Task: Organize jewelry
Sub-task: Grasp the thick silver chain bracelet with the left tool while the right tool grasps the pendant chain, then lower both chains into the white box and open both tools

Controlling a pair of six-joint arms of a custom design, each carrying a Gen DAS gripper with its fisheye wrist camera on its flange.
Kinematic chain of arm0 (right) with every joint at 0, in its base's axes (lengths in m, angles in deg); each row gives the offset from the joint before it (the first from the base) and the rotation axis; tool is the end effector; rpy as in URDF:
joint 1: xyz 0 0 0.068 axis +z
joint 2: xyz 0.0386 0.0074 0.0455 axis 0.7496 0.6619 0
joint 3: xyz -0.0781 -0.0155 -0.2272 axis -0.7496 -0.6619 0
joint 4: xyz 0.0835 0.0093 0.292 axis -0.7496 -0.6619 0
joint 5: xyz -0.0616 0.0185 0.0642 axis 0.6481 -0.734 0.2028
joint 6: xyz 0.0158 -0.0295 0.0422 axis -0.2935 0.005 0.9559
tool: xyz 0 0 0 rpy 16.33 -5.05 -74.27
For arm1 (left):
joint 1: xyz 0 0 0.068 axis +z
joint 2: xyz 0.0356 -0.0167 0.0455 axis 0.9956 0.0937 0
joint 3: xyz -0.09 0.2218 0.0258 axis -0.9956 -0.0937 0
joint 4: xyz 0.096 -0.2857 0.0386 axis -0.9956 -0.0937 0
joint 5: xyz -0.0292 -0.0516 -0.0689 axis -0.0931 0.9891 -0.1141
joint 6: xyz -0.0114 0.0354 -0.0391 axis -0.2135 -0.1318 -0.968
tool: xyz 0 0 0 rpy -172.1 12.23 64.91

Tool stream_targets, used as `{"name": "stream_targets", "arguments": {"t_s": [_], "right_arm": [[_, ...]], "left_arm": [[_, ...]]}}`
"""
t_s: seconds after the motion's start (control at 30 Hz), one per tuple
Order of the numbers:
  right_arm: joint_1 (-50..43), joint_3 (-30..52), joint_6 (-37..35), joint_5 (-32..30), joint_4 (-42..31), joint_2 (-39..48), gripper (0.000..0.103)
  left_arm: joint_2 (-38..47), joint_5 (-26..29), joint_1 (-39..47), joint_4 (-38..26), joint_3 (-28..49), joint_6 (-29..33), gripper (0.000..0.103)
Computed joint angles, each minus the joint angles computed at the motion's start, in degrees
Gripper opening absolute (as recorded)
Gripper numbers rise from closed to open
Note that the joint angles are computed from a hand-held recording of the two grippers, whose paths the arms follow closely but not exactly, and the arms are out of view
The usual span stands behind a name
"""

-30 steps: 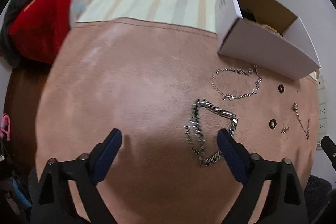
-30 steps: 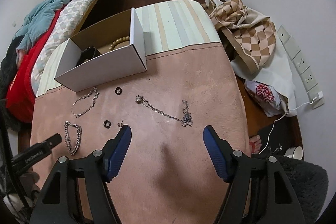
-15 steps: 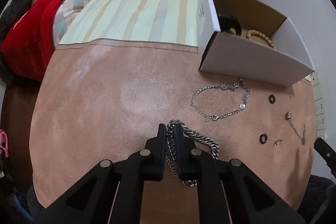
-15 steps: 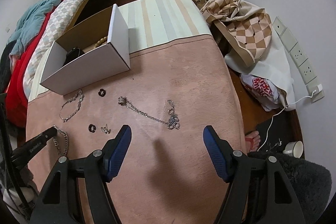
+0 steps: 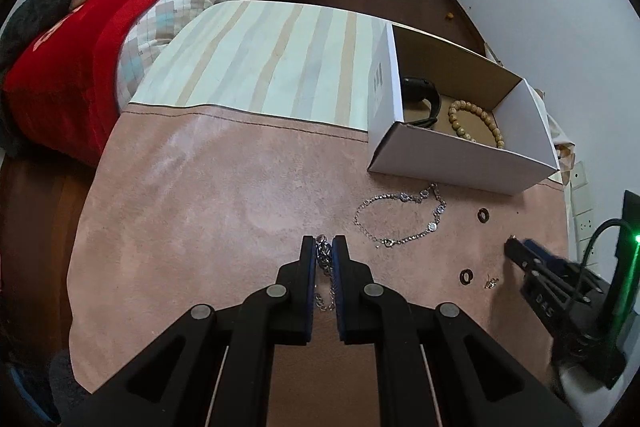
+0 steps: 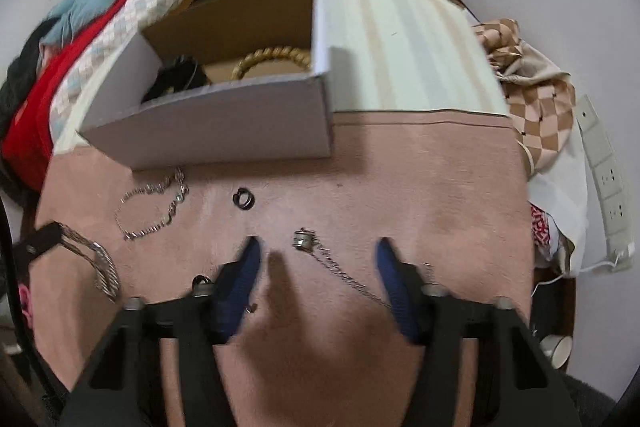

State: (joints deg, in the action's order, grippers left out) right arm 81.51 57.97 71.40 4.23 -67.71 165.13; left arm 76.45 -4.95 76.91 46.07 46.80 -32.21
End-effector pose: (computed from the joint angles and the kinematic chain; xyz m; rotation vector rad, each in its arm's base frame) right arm 0.2544 0.1526 0.1077 0.3486 2.7093 -0.0577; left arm 0.3045 -0.0463 0.1302 0.1845 2.7380 -0.2378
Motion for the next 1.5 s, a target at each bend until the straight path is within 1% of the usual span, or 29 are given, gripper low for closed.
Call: {"name": "stream_targets", "arguments": {"t_s": [0.03, 0.07, 0.17, 0.27, 0.37, 0.43, 0.53, 0.7, 0.9, 1.03, 1.17, 1.3, 1.5], "right_arm": [[0.3, 0.0, -0.1, -0.2, 0.6, 0.2, 0.011], [0.8, 0.0, 0.5, 0.2, 0.7, 0.2, 0.010], [0.8, -1.6, 1.9, -1.1, 1.8, -2.3, 0.009], [0.8, -4.3, 3.4, -1.7, 1.4, -8.9, 0.009], [0.8, -5.5, 3.8, -1.7, -1.0, -15.9, 0.009], [1.1, -4.7, 3.4, -1.1, -3.3, -19.7, 0.009], [0.1, -3.1, 1.7, -1.8, -5.7, -23.7, 0.009], [-1.6, 2.4, -0.1, -3.7, -8.2, -25.7, 0.009], [-2.7, 13.5, -4.7, -4.7, -10.7, -22.8, 0.009], [-3.9, 21.5, -8.1, -4.7, -11.8, -18.4, 0.009], [-6.4, 28.0, -10.8, -5.9, -12.6, -13.3, 0.009], [-9.5, 31.2, -12.3, -8.0, -12.3, -8.8, 0.009], [-14.0, 31.4, -12.6, -13.7, -9.7, -2.0, 0.009]], "left_arm": [[-0.4, 0.2, 0.0, -0.3, -0.2, 0.0, 0.006], [-0.5, 0.5, 0.1, -0.4, -0.1, 0.1, 0.005], [-1.0, 1.4, 0.4, -1.2, 0.5, 0.7, 0.005], [-3.0, 3.0, 0.4, -2.7, 1.1, 1.0, 0.005], [-4.6, 4.7, 0.6, -4.2, 2.2, 1.0, 0.005], [-5.9, 5.7, 0.6, -5.4, 3.4, 1.1, 0.005], [-6.9, 6.8, 0.5, -6.9, 5.7, 1.2, 0.005], [-6.5, 8.8, -0.2, -9.3, 11.3, 0.8, 0.005], [-3.6, 10.2, -1.9, -11.0, 20.2, 0.2, 0.005], [1.2, 11.2, -2.6, -12.2, 28.0, -0.1, 0.005], [7.3, 11.8, -3.2, -13.2, 35.1, -0.4, 0.005], [13.8, 11.8, -3.8, -14.4, 40.1, -0.3, 0.005], [23.9, 10.5, -5.2, -15.9, 45.1, 0.9, 0.005]]}}
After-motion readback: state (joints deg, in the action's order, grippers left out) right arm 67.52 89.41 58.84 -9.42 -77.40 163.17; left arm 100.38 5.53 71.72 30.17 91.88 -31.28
